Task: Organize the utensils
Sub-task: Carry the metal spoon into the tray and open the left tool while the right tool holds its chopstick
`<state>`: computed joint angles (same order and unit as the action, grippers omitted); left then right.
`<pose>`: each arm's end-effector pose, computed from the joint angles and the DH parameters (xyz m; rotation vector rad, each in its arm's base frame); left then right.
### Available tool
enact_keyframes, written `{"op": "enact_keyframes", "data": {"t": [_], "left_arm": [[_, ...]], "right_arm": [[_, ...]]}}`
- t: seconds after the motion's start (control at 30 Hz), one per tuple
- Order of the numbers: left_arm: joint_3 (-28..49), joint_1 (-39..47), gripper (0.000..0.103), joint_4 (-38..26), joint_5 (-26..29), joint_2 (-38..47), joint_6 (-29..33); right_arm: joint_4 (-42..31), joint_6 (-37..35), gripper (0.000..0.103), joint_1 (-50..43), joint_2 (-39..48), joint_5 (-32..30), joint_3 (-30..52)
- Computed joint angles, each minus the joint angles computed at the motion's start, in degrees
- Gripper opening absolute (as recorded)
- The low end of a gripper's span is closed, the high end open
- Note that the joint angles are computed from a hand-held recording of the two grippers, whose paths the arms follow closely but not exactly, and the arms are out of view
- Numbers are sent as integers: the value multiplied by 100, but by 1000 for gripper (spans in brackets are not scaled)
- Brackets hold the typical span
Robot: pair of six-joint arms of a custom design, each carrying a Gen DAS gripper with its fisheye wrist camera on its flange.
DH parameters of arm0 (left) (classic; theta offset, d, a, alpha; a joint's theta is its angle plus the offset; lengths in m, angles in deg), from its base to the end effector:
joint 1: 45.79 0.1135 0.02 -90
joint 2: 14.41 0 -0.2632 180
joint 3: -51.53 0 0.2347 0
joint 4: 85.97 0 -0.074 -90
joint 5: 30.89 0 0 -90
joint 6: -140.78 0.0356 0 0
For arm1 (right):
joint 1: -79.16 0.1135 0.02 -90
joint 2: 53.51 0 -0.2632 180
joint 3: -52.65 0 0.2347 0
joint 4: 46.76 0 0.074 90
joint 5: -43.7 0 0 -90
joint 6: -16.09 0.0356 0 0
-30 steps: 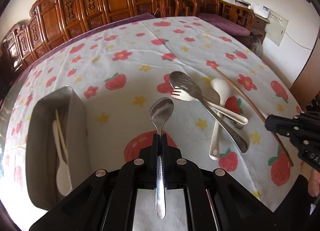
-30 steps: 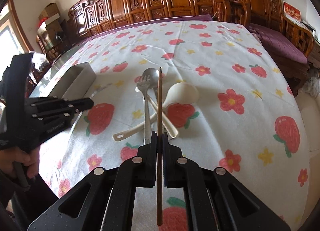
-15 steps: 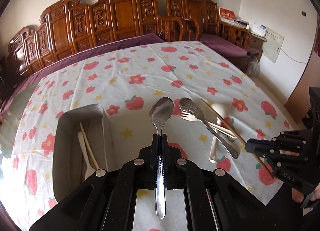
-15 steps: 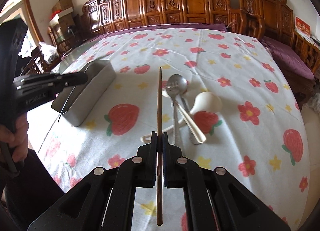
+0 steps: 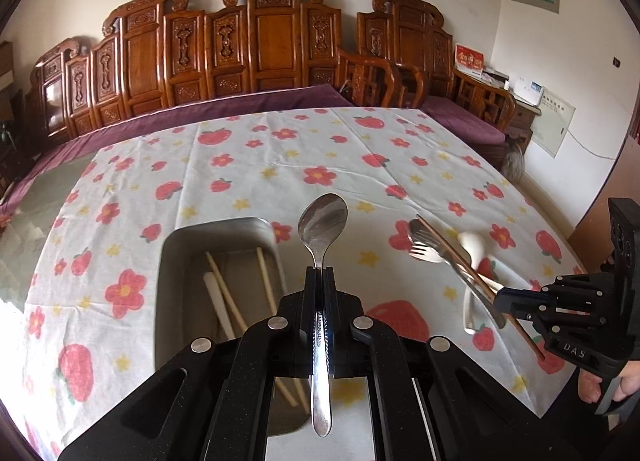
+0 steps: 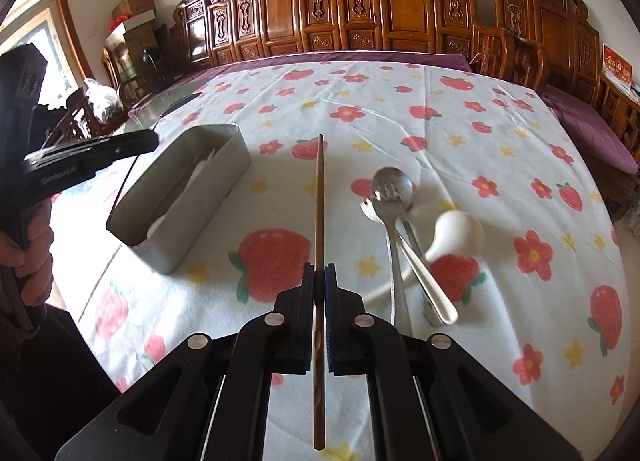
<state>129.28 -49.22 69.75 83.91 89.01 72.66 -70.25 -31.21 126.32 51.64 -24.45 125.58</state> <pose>0.3595 -0.0365 0.1865 0.7024 2.2639 -0.3747 0.2461 0.2459 0.1540 0.0505 2.4544 0.1990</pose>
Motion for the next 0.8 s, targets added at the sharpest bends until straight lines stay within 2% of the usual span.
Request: {"op": "enact_keyframes", "data": {"t": [0.3,0.63,0.8], "left_arm": [[441,515,3,-202,98,507,214],[1209,745,3,-568,-358,1548,230],[1370,694,3,-611,-585,1763,222]], "right_arm": [[-95,-219,6,-46,643,-140,862],[-294,-286,6,24,1171,-218,1720],[-488,-294,6,65,1280,-223,2004]]}}
